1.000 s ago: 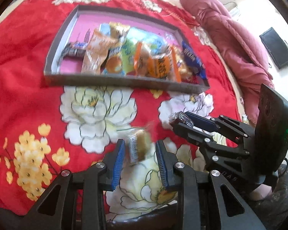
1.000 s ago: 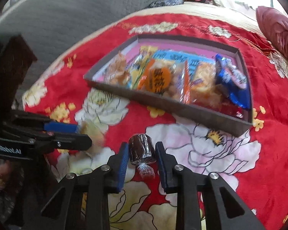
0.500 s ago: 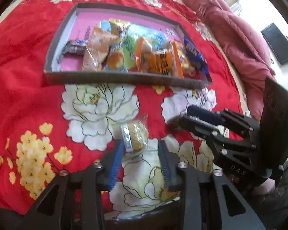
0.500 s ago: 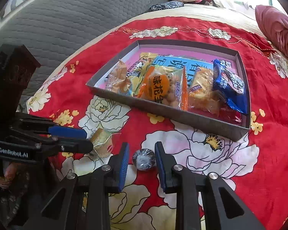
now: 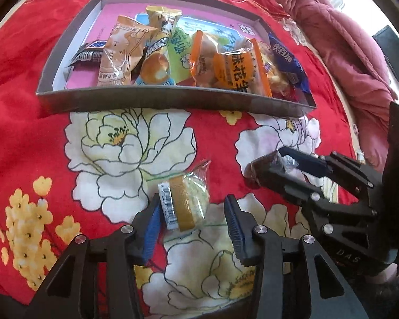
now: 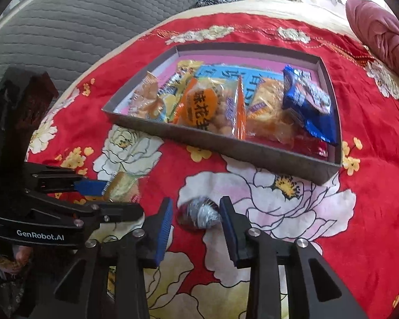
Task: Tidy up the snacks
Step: 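Grasp the dark wrapped candy with the right gripper while the left grasps the clear-wrapped cake, then place the candy in the tray with the right gripper while the left places the clear-wrapped cake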
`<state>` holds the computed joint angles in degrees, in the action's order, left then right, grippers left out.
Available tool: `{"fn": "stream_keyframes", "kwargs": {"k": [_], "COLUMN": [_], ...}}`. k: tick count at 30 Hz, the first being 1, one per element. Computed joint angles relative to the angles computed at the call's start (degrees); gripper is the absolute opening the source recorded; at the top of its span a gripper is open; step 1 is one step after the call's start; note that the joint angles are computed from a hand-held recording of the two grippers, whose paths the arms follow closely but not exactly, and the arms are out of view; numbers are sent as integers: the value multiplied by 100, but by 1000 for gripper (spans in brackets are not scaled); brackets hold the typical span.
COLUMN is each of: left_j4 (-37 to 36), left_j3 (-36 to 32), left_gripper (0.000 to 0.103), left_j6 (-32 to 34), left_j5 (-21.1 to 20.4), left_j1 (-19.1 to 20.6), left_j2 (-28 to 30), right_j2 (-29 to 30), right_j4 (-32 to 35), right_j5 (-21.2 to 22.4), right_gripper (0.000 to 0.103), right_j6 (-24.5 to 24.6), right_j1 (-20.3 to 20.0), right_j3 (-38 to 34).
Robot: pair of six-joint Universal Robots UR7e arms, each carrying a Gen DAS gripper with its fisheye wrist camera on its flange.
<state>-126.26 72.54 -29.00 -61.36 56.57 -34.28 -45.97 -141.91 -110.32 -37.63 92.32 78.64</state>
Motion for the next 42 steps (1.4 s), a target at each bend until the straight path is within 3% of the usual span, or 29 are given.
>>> {"fn": "stream_keyframes", "kwargs": {"k": [3, 12, 17, 24, 33, 42], "left_j4": [0, -302, -542, -645, -622, -440], "left_j3": [-42, -17, 12, -414, -901, -1342], "left_gripper": [35, 34, 34, 34, 34, 34], "left_j6": [40, 237, 310, 418, 535, 625], "left_j5": [168, 181, 272, 518, 804, 946], "left_j1": [-8, -9, -67, -52, 26, 53], "left_j2": [45, -23, -140, 13, 321, 639], "right_j2": [62, 53, -106, -218, 157, 267], "right_j4": [153, 194, 158, -610, -859, -956], "right_j5": [-140, 98, 646, 1224, 972, 753], "right_gripper": [38, 38, 38, 38, 38, 38], "right_j6": [91, 130, 228, 175, 451, 457], "right_j1": [-8, -57, -103, -107, -146, -158], "right_j3": [-74, -115, -89, -24, -570, -631]}}
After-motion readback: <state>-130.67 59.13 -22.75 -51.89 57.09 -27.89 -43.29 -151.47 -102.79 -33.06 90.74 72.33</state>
